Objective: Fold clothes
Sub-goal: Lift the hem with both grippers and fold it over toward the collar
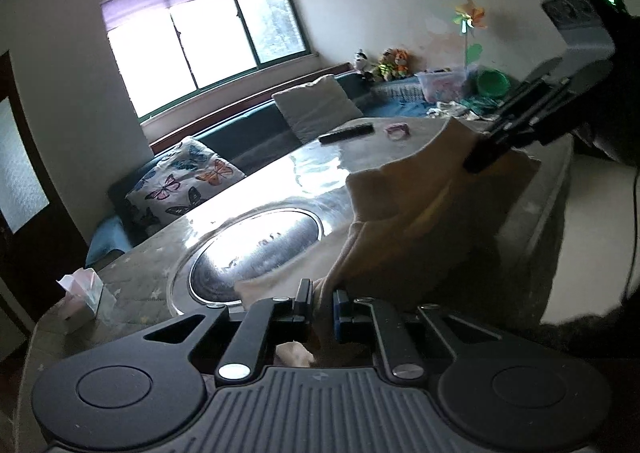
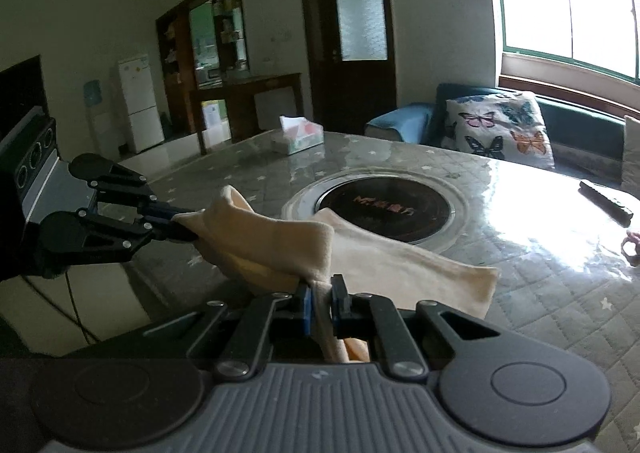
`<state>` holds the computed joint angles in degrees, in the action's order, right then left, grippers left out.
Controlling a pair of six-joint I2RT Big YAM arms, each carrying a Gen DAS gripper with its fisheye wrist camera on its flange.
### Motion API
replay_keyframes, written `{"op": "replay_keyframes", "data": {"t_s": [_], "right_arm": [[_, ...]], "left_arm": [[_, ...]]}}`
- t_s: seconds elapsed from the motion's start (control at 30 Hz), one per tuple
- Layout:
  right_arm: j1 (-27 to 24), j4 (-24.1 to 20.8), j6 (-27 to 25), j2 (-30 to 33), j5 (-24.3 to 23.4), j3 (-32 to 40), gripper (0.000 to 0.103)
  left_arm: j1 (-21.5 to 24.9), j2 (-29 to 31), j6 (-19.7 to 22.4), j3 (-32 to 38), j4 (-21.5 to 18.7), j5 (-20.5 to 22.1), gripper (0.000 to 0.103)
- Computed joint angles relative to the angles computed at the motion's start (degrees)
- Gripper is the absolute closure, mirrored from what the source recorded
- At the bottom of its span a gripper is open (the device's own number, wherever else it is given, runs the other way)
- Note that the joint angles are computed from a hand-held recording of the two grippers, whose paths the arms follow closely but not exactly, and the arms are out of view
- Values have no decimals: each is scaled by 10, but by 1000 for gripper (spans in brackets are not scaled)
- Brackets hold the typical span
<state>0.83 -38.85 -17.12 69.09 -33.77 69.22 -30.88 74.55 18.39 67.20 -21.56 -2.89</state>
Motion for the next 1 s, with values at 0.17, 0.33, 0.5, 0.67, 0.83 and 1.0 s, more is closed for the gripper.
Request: {"op": "replay_keyframes", "data": {"t_s": [0.17,0.33,0.5,0.67,0.83,1.0], "right_arm": [[2,4,5,59,14,58,95],[6,-7,25,147,36,139,95],[13,-22,60,247,66,221,94],[17,-15,92,301,95,238,88],[18,12,116,306,125,219,79],[20,50,130,282,142,196,78]], "left_arm": [[24,74,-14,76,-18,18,93],[46,164,-22,171,-56,34,93],[56,250,-48,253,-100,23,92],[65,298,-87,294,-127,9,85],[67,301,-103,298,-125,-14,77],[62,289,-120,298,-115,-25,74]]}}
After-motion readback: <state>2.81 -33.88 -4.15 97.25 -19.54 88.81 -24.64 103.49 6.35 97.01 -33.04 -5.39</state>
